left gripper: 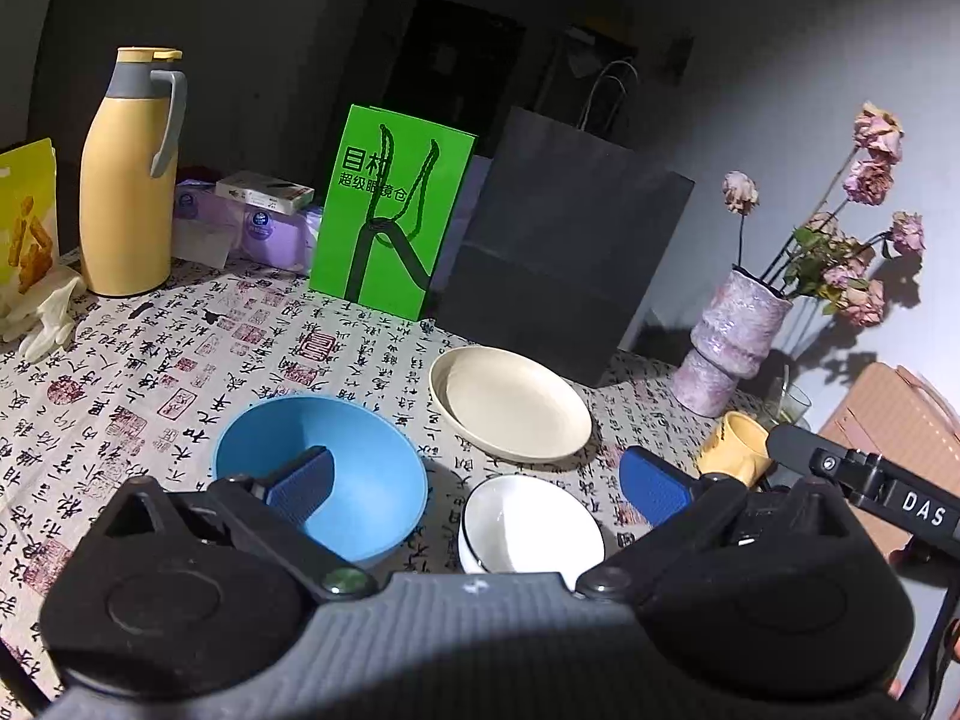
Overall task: Organize plates and bowls
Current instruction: 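Move both open grippers toward the cream plate by the black bag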
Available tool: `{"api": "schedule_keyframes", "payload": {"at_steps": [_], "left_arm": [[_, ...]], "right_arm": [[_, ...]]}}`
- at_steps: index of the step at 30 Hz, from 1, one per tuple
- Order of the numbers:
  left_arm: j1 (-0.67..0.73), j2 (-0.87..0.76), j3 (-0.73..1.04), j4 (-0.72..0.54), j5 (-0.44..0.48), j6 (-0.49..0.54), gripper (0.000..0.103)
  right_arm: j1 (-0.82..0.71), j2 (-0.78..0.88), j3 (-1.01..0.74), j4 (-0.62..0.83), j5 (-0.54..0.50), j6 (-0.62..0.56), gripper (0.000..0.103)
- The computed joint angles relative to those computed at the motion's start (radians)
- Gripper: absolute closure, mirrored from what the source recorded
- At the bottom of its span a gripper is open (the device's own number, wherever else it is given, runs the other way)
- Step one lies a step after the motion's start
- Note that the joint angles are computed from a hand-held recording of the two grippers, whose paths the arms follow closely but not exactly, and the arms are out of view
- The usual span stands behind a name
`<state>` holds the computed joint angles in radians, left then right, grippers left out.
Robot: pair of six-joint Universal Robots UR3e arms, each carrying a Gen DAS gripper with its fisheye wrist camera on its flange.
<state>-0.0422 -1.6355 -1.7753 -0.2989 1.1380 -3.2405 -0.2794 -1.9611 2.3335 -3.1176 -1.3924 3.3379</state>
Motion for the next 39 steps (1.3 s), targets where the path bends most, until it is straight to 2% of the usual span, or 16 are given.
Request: {"api": "schedule_keyframes", "payload": {"at_steps": [5, 12, 19, 24, 29, 34, 39], "left_arm": [[-0.023, -0.1, 0.115, -0.049, 0.011, -0.064, 0.0], [-0.044, -0.209, 0.281, -0.091, 0.056, -0.063, 0.0], [-0.065, -0.342, 0.501, -0.164, 0.103, -0.086, 0.0], [-0.076, -0.467, 0.717, -0.254, 0.153, -0.135, 0.0], [-0.085, -0.611, 0.973, -0.36, 0.204, -0.183, 0.0], [-0.103, -0.773, 1.284, -0.527, 0.262, -0.213, 0.0], [-0.097, -0.86, 1.434, -0.59, 0.267, -0.241, 0.0]], "right_arm": [[0.008, 0.087, -0.099, 0.023, -0.014, -0.037, 0.0], [0.003, 0.216, -0.203, 0.028, 0.006, -0.067, 0.0], [0.019, 0.389, -0.378, 0.068, 0.011, -0.086, 0.0], [0.031, 0.536, -0.569, 0.159, 0.004, -0.093, 0.0], [0.073, 0.686, -0.809, 0.29, -0.083, -0.137, 0.0], [0.065, 0.782, -0.905, 0.292, -0.042, -0.114, 0.0], [0.062, 0.862, -0.955, 0.271, -0.031, -0.117, 0.0]]}}
